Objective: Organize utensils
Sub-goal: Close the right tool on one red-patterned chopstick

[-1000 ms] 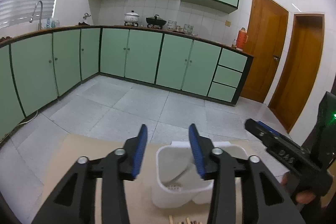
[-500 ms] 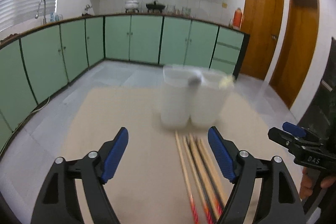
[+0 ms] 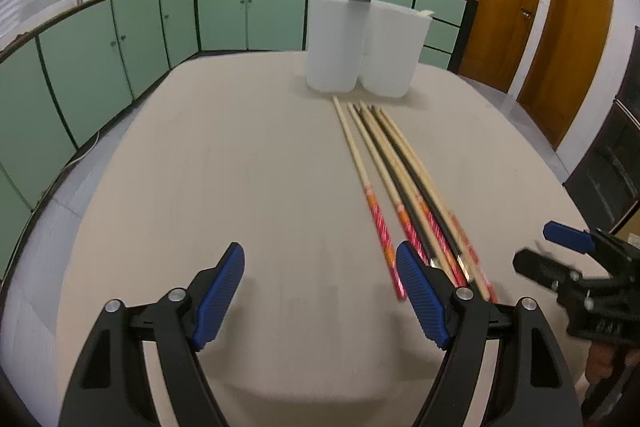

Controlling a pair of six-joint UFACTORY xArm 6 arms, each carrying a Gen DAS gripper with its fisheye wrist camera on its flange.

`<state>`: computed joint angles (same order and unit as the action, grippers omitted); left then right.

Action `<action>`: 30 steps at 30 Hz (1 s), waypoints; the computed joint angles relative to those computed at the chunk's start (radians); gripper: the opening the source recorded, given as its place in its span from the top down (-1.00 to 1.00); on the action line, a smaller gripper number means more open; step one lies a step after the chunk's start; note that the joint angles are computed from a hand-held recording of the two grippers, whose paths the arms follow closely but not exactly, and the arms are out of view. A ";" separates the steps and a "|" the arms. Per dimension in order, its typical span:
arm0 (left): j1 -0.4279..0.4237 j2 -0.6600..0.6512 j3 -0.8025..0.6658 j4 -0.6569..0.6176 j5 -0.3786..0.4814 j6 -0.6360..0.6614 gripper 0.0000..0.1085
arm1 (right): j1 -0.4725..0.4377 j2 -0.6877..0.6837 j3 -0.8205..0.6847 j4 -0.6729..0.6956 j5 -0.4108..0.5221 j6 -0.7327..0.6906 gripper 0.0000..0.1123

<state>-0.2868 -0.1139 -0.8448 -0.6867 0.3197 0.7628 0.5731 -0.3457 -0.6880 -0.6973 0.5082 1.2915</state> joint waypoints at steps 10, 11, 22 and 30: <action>-0.005 -0.040 0.059 0.018 -0.007 -0.012 -0.41 | 0.076 0.055 -0.049 -0.059 0.111 -0.022 -0.34; -0.004 -0.041 0.063 0.021 -0.009 -0.013 -0.41 | 0.077 0.055 -0.050 -0.066 0.121 -0.014 -0.33; -0.005 -0.047 0.071 0.029 -0.018 -0.028 -0.41 | 0.055 -0.004 0.000 -0.090 0.078 0.046 0.09; -0.004 -0.047 0.072 0.031 -0.021 -0.028 -0.41 | 0.067 0.040 -0.018 -0.123 0.028 0.072 0.52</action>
